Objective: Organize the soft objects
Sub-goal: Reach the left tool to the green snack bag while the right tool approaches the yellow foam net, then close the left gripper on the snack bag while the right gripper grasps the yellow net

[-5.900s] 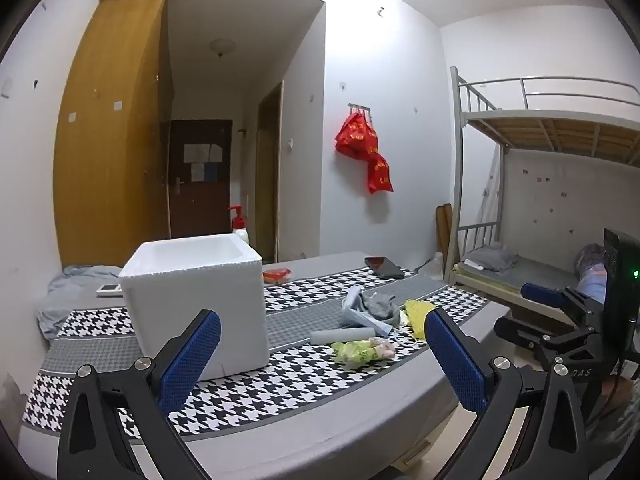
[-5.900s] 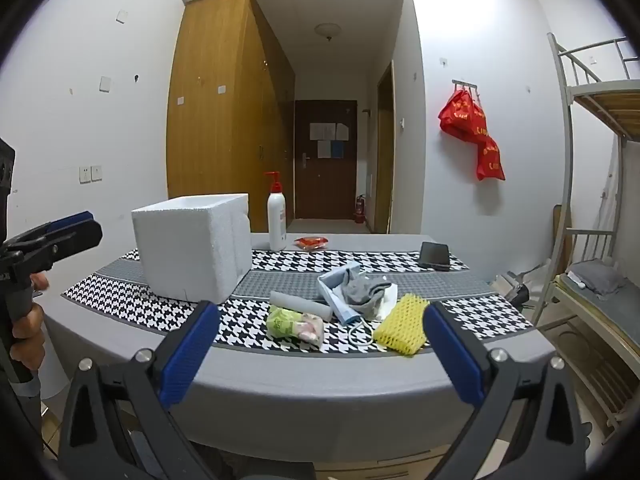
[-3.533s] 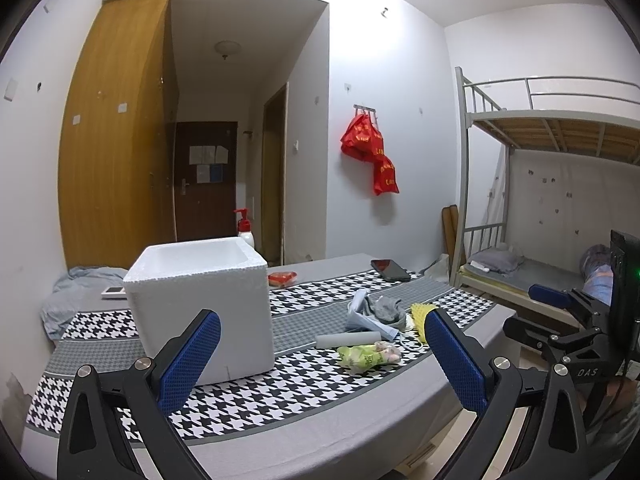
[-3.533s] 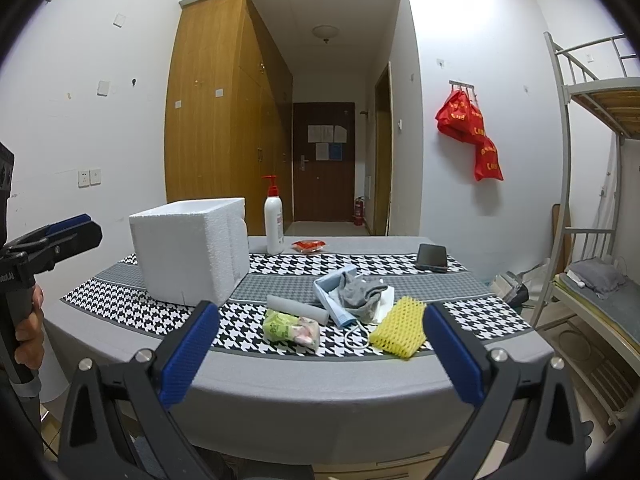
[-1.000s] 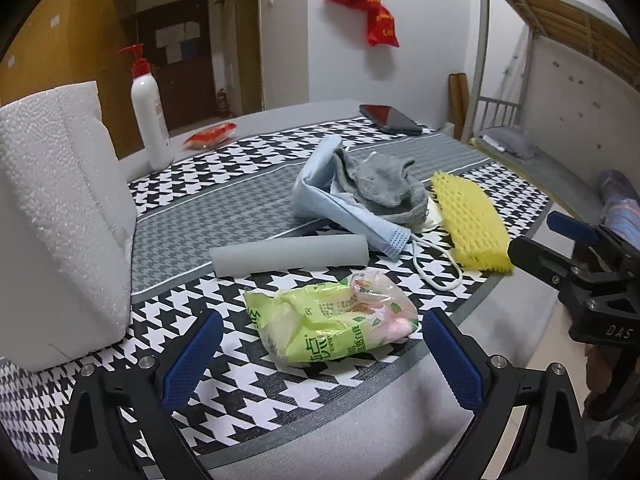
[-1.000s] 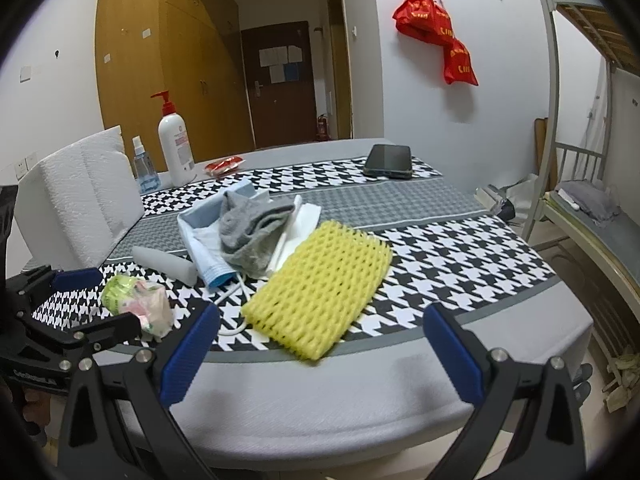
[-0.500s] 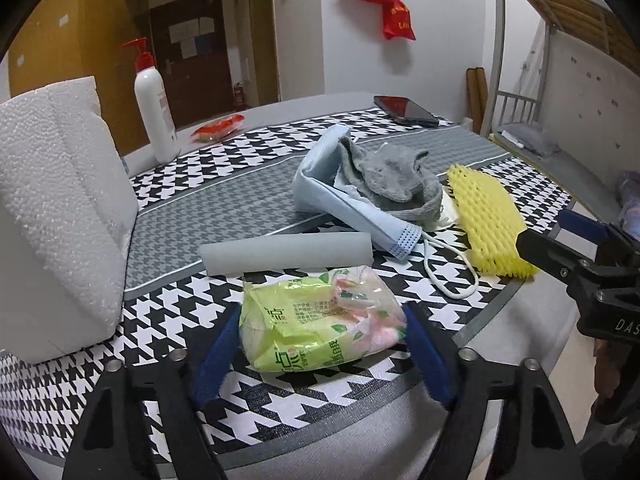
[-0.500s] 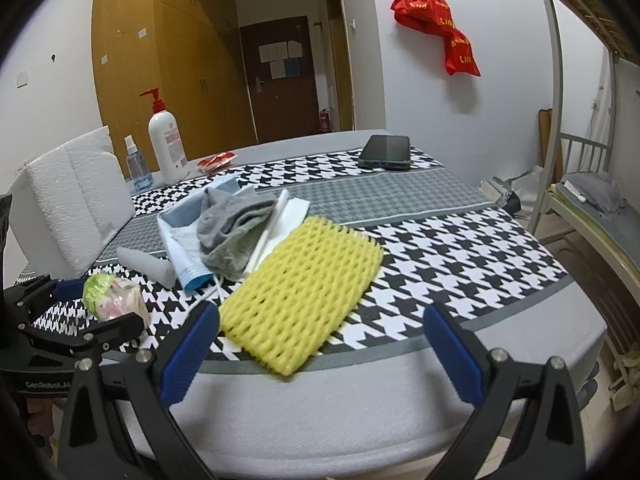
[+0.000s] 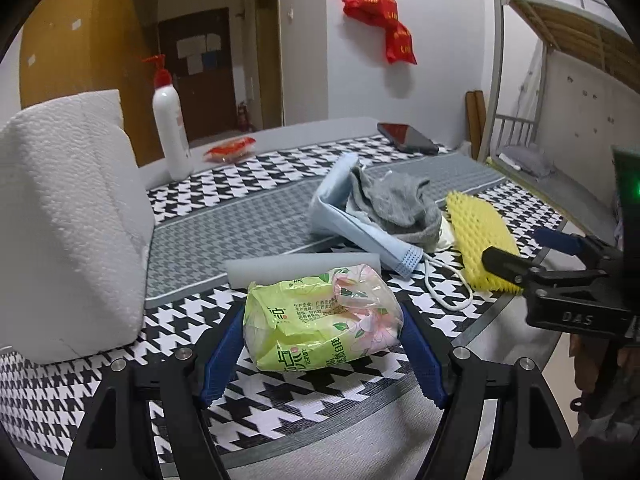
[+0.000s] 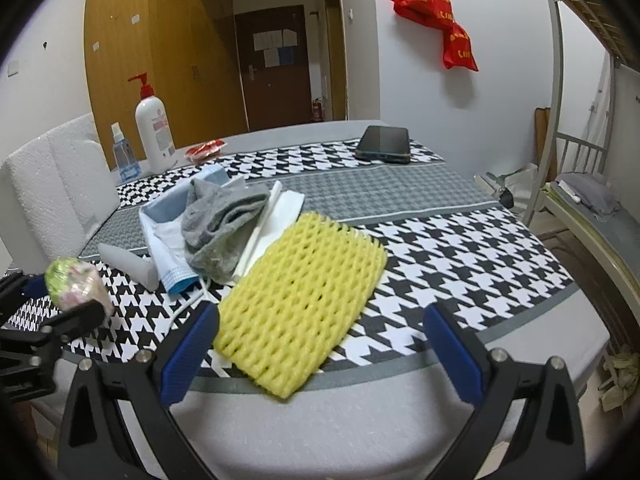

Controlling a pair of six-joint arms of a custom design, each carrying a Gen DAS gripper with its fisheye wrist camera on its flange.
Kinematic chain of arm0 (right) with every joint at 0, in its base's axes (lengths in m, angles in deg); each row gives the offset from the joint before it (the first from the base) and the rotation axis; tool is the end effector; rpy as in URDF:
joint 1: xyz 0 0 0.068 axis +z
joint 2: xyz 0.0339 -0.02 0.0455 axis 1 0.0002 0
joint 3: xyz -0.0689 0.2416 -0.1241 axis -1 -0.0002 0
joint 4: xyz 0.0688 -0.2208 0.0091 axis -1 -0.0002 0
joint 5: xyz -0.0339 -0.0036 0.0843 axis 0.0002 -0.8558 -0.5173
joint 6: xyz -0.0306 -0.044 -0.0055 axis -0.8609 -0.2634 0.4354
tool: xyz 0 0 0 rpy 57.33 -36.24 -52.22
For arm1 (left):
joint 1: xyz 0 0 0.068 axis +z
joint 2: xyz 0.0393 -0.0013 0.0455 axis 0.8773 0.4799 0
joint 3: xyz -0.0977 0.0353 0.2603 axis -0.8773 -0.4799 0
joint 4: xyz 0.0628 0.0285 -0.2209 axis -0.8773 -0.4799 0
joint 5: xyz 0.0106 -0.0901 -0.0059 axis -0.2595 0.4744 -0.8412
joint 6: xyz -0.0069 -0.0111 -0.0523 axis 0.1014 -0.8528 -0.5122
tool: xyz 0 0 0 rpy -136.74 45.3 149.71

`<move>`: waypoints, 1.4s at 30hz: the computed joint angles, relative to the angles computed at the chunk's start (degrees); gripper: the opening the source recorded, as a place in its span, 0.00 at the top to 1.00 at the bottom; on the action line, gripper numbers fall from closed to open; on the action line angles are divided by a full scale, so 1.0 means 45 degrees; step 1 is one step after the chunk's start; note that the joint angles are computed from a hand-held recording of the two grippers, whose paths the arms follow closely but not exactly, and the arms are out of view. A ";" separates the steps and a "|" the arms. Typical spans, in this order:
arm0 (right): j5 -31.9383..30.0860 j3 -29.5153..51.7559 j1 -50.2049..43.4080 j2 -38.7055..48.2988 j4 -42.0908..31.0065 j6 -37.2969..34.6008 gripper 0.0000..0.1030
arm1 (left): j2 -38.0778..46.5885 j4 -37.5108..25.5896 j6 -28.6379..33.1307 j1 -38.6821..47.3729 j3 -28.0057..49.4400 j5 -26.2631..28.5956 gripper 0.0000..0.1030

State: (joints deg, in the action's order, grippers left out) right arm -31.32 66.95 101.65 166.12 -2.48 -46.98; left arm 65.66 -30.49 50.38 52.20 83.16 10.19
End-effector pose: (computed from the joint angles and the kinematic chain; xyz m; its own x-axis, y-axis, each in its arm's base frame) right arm 0.2736 0.0393 0.0010 -0.5033 0.3348 -0.7966 0.4640 0.8824 0.0778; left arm 0.3624 -0.0756 0.0073 -0.4044 0.4796 -0.7787 0.7475 0.6640 0.0208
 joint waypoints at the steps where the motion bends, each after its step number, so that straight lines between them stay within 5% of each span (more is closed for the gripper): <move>1: -0.0053 0.0081 -0.0020 -0.0009 -0.0121 -0.0015 0.00 | -0.0008 0.0116 -0.0007 0.0036 -0.0061 0.0048 0.27; 9: 0.0226 0.0801 -0.0047 -0.0306 -0.1995 0.0044 0.07 | 0.0024 0.0331 0.0062 0.0319 -0.0124 0.0731 0.27; 25: -0.0886 0.0818 0.0442 -0.0727 -0.2164 0.0094 0.78 | -0.0198 0.0368 0.0539 0.1000 -0.0436 0.1920 0.27; 42: 0.1805 -0.1770 0.2017 -0.2928 -0.0926 0.1295 0.79 | -0.1092 0.1257 0.0800 0.2316 -0.1727 0.3193 0.27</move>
